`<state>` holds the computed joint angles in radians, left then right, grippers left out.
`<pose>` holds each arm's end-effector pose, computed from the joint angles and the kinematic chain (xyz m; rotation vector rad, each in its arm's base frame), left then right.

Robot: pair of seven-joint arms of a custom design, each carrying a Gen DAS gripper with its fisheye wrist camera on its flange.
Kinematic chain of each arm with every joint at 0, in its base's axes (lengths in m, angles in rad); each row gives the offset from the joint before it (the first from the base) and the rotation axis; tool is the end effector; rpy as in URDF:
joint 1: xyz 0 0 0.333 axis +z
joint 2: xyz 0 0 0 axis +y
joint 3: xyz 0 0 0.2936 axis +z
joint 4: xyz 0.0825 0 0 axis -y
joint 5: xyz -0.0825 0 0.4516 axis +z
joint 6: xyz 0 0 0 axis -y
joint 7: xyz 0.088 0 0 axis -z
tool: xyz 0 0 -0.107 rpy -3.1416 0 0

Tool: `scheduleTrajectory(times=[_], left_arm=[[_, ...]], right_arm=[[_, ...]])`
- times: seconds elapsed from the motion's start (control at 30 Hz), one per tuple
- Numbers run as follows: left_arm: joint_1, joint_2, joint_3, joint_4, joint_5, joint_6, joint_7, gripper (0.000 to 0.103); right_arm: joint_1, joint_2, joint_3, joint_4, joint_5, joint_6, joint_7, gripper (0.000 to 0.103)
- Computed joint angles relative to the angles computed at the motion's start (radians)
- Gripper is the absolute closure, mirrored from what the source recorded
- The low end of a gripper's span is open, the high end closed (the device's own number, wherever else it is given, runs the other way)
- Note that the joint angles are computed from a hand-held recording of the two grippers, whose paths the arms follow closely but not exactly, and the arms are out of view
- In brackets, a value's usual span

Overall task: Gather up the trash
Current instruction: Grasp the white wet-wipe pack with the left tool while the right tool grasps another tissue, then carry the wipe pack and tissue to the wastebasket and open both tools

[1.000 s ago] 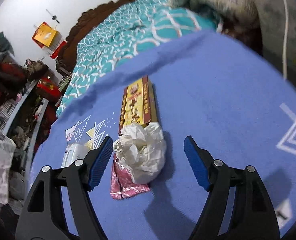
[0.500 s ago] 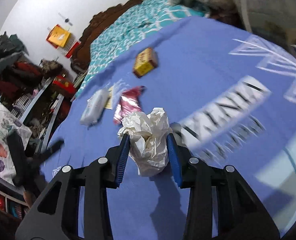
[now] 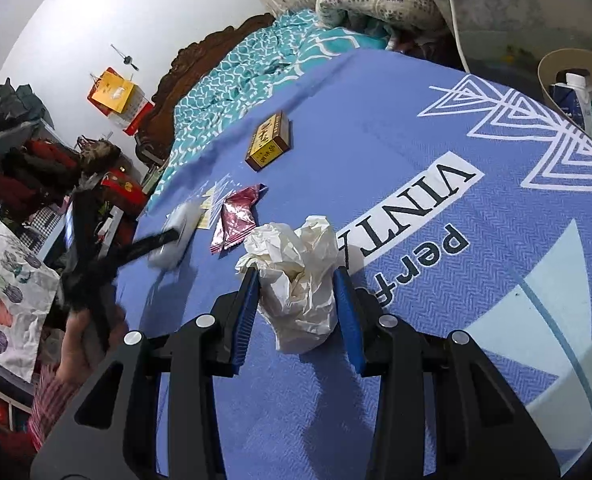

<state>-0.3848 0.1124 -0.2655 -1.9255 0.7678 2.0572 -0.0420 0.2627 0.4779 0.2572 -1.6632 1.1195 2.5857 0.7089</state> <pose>0.5430 -0.3628 0.3953 -2.2296 1.1746 -0.3208 0.6709 0.3423 0.3223 -1.8718 1.1664 0.2446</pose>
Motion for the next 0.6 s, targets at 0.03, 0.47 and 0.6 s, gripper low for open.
scheduleTrajectory(times=[0.03,0.47,0.6], left_arm=[[-0.014,-0.012,-0.012,-0.012,-0.001,-0.024,-0.018,0.051],[-0.182,-0.103,-0.130,-0.094,-0.054,-0.286,-0.287,0.049],[-0.198,-0.091,-0.135,-0.087,-0.041,-0.313,-0.296,0.047]], right_arm=[[0.001,0.001,-0.001,0.001,-0.004,-0.003,-0.002,0.062],[0.049,-0.168,0.011,-0.212,0.040,-0.049,-0.194,0.062],[0.119,-0.214,-0.003,-0.280,0.001,0.074,-0.247,0.054]])
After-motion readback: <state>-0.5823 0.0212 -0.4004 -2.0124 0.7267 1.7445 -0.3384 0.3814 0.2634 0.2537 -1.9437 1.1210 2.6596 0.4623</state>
